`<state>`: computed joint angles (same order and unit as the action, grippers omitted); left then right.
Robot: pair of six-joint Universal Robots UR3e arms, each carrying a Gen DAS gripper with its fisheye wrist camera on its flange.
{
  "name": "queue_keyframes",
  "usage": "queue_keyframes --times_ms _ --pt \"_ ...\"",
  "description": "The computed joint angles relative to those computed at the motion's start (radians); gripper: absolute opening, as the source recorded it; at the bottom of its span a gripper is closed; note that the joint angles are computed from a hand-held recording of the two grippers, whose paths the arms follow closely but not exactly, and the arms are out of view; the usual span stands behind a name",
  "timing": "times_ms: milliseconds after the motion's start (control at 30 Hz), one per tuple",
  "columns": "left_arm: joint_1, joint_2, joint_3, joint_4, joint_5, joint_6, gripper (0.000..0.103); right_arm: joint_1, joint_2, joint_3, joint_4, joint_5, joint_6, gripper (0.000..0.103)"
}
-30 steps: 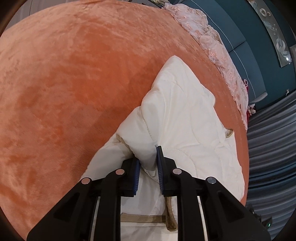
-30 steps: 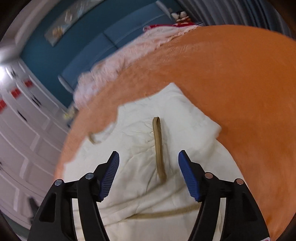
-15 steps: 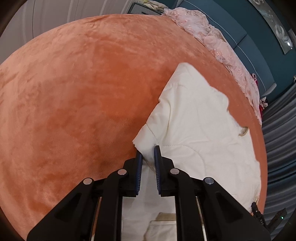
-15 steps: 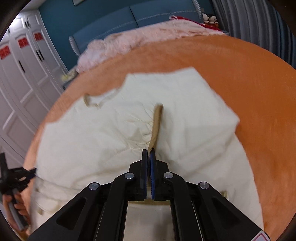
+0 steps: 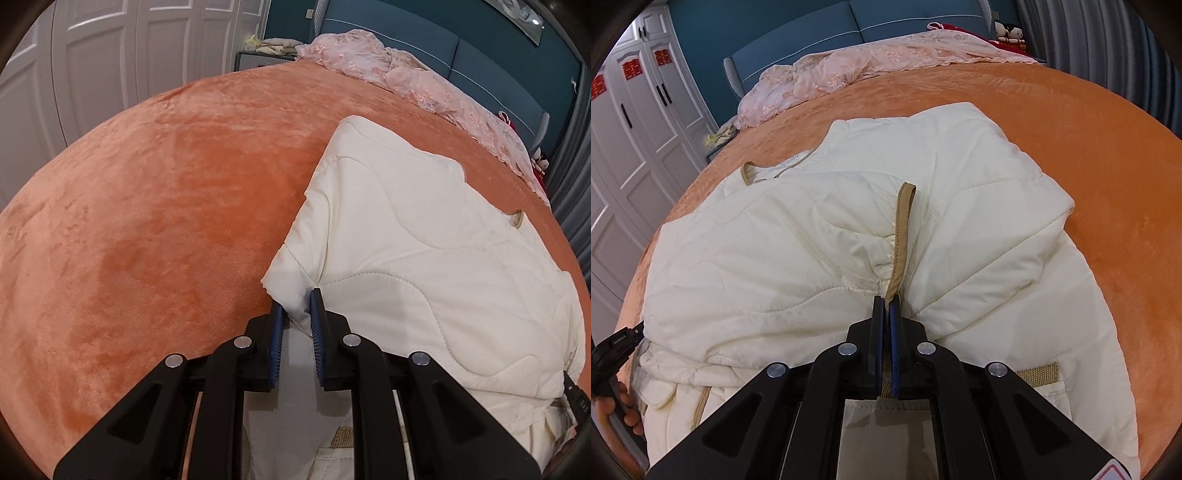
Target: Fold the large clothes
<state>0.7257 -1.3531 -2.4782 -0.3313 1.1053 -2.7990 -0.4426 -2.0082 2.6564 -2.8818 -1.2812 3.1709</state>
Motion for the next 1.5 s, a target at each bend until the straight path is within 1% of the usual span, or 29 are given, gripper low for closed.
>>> queue_keyframes --times_ms 233,300,367,400,433,467,500,533,567,600,633,667,700,767,800,833,867,900,967,1000,1033,1067,1100,1167,1233,1267,1333,1433,1500 --pt "-0.101 -0.065 -0.025 0.182 0.124 -0.036 0.015 0.057 0.060 -0.005 -0.064 -0.061 0.024 0.002" --pt "-0.121 -0.076 -0.024 0.207 0.147 -0.040 0.015 0.075 0.069 -0.012 -0.072 -0.081 0.034 0.001" --pt "-0.120 -0.070 -0.025 0.206 0.147 -0.039 0.015 0.082 0.063 -0.012 -0.073 -0.089 0.041 0.002" --pt "-0.112 -0.059 -0.023 0.191 0.141 -0.037 0.020 0.077 0.046 -0.009 -0.061 -0.085 0.040 0.003" --pt "-0.107 -0.042 -0.017 0.166 0.143 -0.040 0.028 0.061 0.009 -0.007 -0.025 -0.071 0.035 0.003" --pt "-0.102 -0.014 0.002 0.113 0.170 -0.050 0.049 0.032 -0.052 -0.007 0.046 -0.045 0.024 0.006" --pt "-0.056 0.053 0.015 0.006 0.140 -0.022 0.056 -0.008 -0.135 -0.009 0.147 -0.011 0.006 0.012" --pt "0.023 0.130 0.023 -0.125 0.058 0.047 0.056 -0.049 -0.237 -0.016 0.266 0.012 -0.013 0.017" --pt "0.073 0.182 0.038 -0.226 0.015 0.100 0.056 -0.091 -0.342 -0.027 0.383 0.030 -0.039 0.029" --pt "0.125 0.229 0.075 -0.342 -0.015 0.163 0.056 -0.137 -0.434 -0.041 0.483 0.049 -0.069 0.034" --pt "0.146 0.242 0.097 -0.385 -0.030 0.189 0.056 -0.163 -0.484 -0.072 0.541 0.051 -0.074 0.034" --pt "0.162 0.238 0.152 -0.445 -0.047 0.214 0.056 -0.173 -0.493 -0.098 0.556 0.054 -0.073 0.034" --pt "0.150 0.203 0.220 -0.474 -0.050 0.206 0.056 -0.159 -0.459 -0.126 0.522 0.045 -0.047 0.034" --pt "0.077 0.108 0.352 -0.471 -0.025 0.135 0.056 -0.070 -0.279 -0.208 0.357 0.014 0.045 0.035" --pt "0.026 0.038 0.447 -0.472 -0.021 0.079 0.056 -0.044 -0.174 -0.272 0.305 0.061 0.060 0.037" --pt "-0.013 -0.020 0.519 -0.471 -0.023 0.037 0.056 -0.004 -0.069 -0.327 0.242 0.081 0.085 0.039" --pt "-0.055 -0.085 0.594 -0.470 -0.020 -0.006 0.056 0.049 0.035 -0.385 0.178 0.072 0.118 0.043" --pt "-0.113 -0.180 0.699 -0.473 -0.014 -0.051 0.056 0.082 0.140 -0.457 0.142 0.108 0.116 0.046" --pt "-0.207 -0.321 0.855 -0.473 0.028 -0.133 0.056 0.187 0.350 -0.605 0.059 0.079 0.188 0.047" --pt "-0.246 -0.383 0.923 -0.472 0.046 -0.163 0.056 0.211 0.454 -0.703 0.065 0.125 0.166 0.048" --pt "-0.285 -0.444 0.986 -0.465 0.074 -0.195 0.056 0.267 0.559 -0.801 0.053 0.087 0.211 0.048" --pt "-0.328 -0.525 1.075 -0.471 0.104 -0.232 0.056 0.309 0.651 -0.905 0.067 0.058 0.232 0.050" --pt "-0.350 -0.581 1.139 -0.490 0.109 -0.254 0.056 0.330 0.756 -1.010 0.070 0.089 0.215 0.052" --pt "-0.386 -0.702 1.278 -0.554 0.111 -0.299 0.055 0.366 0.890 -1.162 0.099 0.094 0.238 0.052" --pt "-0.411 -0.805 1.378 -0.585 0.124 -0.333 0.053 0.400 1.055 -1.371 0.164 0.093 0.262 0.052" --pt "-0.418 -0.833 1.399 -0.586 0.135 -0.339 0.052 0.413 1.117 -1.476 0.234 0.078 0.264 0.052" --pt "-0.436 -0.880 1.410 -0.559 0.164 -0.339 0.050 0.436 1.253 -1.685 0.338 0.060 0.257 0.052" --pt "-0.440 -0.909 1.352 -0.466 0.178 -0.331 0.049 0.449 1.391 -1.896 0.453 0.066 0.232 0.052" --pt "-0.436 -0.912 1.280 -0.369 0.179 -0.328 0.049 0.461 1.483 -2.037 0.539 0.076 0.213 0.052"
